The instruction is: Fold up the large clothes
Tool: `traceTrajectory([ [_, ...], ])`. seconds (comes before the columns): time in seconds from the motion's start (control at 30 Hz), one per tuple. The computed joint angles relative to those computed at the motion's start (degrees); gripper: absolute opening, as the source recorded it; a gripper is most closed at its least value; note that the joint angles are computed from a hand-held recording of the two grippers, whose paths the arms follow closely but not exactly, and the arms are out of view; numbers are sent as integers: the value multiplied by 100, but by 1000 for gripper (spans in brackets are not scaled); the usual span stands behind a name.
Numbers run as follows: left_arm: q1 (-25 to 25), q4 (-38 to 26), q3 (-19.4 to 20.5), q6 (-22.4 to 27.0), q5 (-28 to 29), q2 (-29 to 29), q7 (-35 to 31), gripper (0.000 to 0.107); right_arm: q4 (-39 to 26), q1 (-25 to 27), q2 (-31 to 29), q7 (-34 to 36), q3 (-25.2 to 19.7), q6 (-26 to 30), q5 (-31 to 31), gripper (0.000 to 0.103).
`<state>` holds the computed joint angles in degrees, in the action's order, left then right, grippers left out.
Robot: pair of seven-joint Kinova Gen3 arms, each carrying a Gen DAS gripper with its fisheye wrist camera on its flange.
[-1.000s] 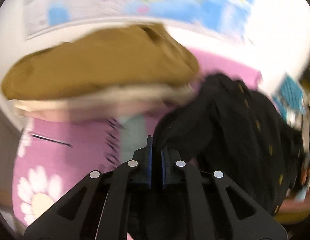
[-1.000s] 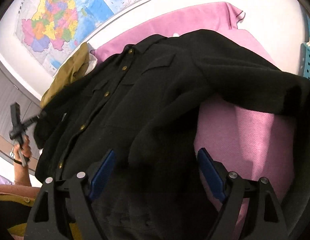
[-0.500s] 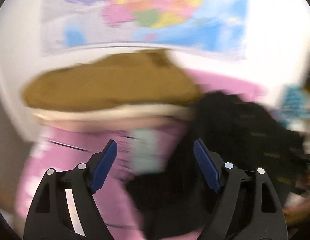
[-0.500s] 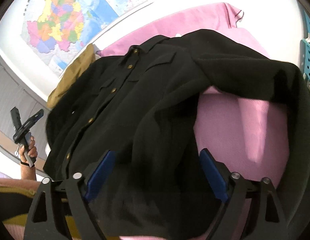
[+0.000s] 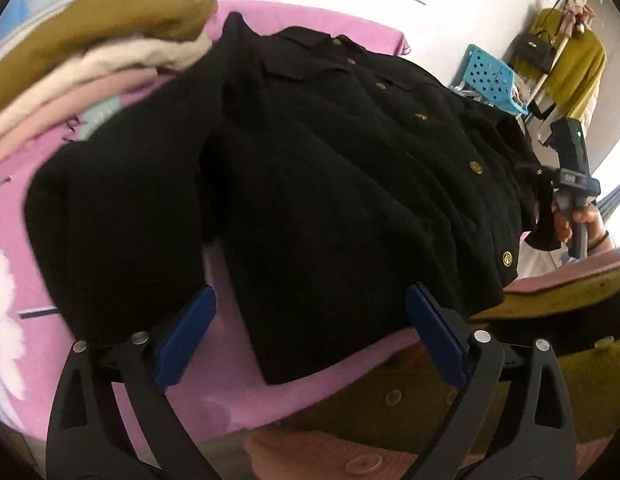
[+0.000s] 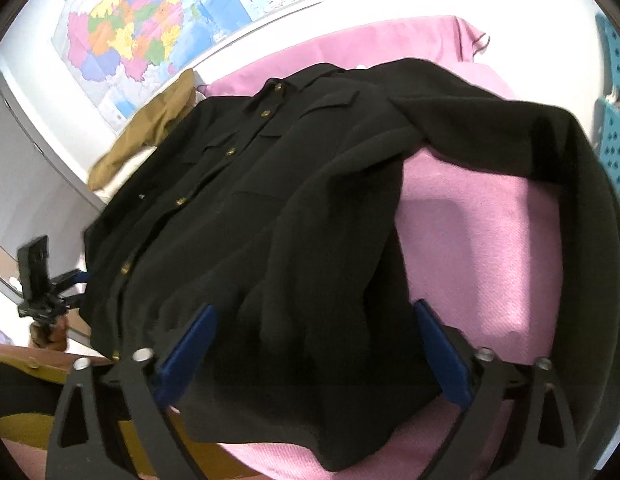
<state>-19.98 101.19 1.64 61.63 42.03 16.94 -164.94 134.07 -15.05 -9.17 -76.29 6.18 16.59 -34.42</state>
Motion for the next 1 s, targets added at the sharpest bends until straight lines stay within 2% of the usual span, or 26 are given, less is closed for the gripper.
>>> traceTrajectory([
  [0.03,-50,-81,63,111,19,102,74,90,33,-185,-17,233,265,5,-190,48],
  [0.07,-32,-56,23,152,67,98,60,81,47,-390,-91,374,531,104,-392,27],
  [0.1,-4,-20,-8,152,145,76,0,71,82,-605,-208,439,796,176,-500,23],
  [0.13,-68,-49,68,246,168,115,33,41,132,-797,-307,493,999,155,-516,18],
  [0.17,-63,-108,55,351,184,154,81,24,206,-956,-433,453,1095,40,-438,14],
  [0.23,-157,-51,69,489,323,97,-76,12,341,-988,-894,97,1100,-50,-264,12],
  [0.27,-229,-18,65,644,399,38,-190,9,372,-861,-1077,-136,970,-63,-94,12],
  [0.37,-131,195,15,629,379,-258,-490,11,365,-126,-1425,-835,395,111,553,11],
  [0.47,247,302,-47,151,95,-437,-303,17,157,647,-929,-1534,-335,458,1103,13],
  [0.5,344,306,-72,11,9,-456,-198,19,79,840,-691,-1722,-600,490,1336,17],
  [0.57,486,304,-59,-206,-139,-470,20,25,-51,1259,-427,-2183,-1131,616,1802,43],
  [0.63,528,371,-63,-367,-181,-543,55,28,-131,1635,-445,-2640,-1662,658,2214,45],
  [0.73,532,424,-81,-478,-178,-669,18,43,-168,2232,-794,-2987,-2318,691,2503,54],
  [0.77,536,432,-87,-488,-171,-712,8,48,-138,2319,-945,-2926,-2380,659,2446,55],
  [0.87,550,498,-109,-521,-64,-887,-149,55,-124,2234,-1347,-2417,-2308,557,2069,61],
  [0.93,612,553,-122,-589,-25,-1028,-235,61,-123,1937,-1366,-1951,-2171,400,1718,62],
  [1.0,685,623,-151,-686,21,-1149,-336,64,-100,1442,-1188,-1580,-1817,227,1482,62],
])
